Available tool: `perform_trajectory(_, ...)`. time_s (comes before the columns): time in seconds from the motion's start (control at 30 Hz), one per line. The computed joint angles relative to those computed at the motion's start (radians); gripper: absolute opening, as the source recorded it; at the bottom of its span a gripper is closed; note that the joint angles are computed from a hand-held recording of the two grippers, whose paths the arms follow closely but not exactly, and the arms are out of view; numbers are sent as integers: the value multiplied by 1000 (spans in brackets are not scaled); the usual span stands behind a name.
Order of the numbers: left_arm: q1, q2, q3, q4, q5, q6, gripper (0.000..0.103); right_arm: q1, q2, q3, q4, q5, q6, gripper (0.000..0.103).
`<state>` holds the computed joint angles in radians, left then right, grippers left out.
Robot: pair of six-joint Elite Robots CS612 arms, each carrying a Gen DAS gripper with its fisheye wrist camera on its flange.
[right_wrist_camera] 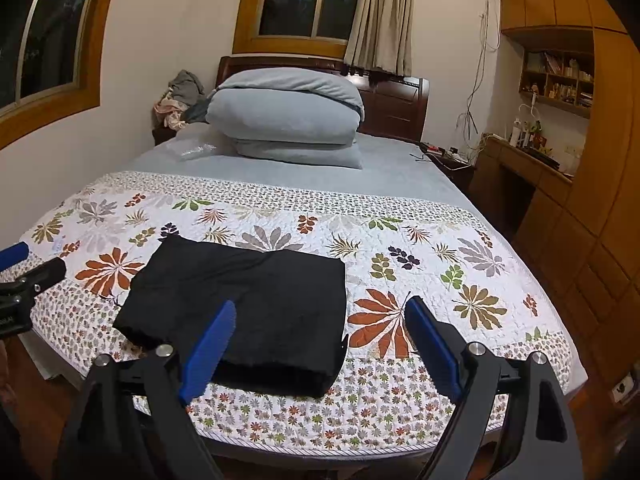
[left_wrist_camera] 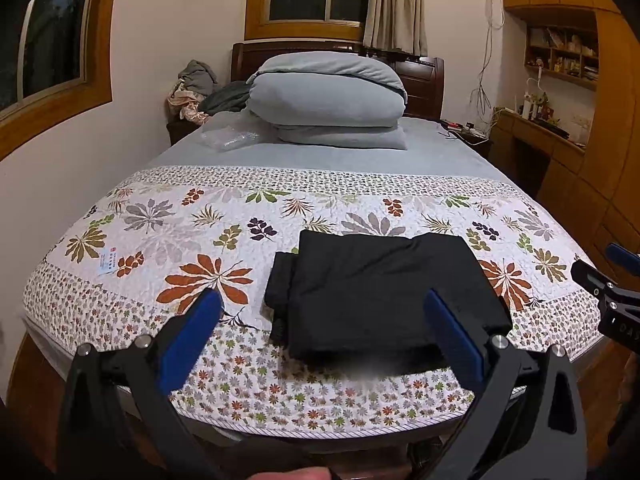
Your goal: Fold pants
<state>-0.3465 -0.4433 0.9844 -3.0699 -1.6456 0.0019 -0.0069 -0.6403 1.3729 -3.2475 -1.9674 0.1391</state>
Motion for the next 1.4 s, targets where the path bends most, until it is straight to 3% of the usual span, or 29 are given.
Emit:
perform_trajectory(0.73, 2, 1, -7, 25, 4, -15, 101, -1, 1, 0, 0, 1, -5, 87)
perform_trajectory(0.93, -3, -1, 8, -16, 23, 17, 101, -1, 1, 0, 2, 1, -5, 87)
perform_trajectory(1.4, 0, -1, -4, 32, 3, -5, 101, -2, 4, 0, 0, 4, 4, 87)
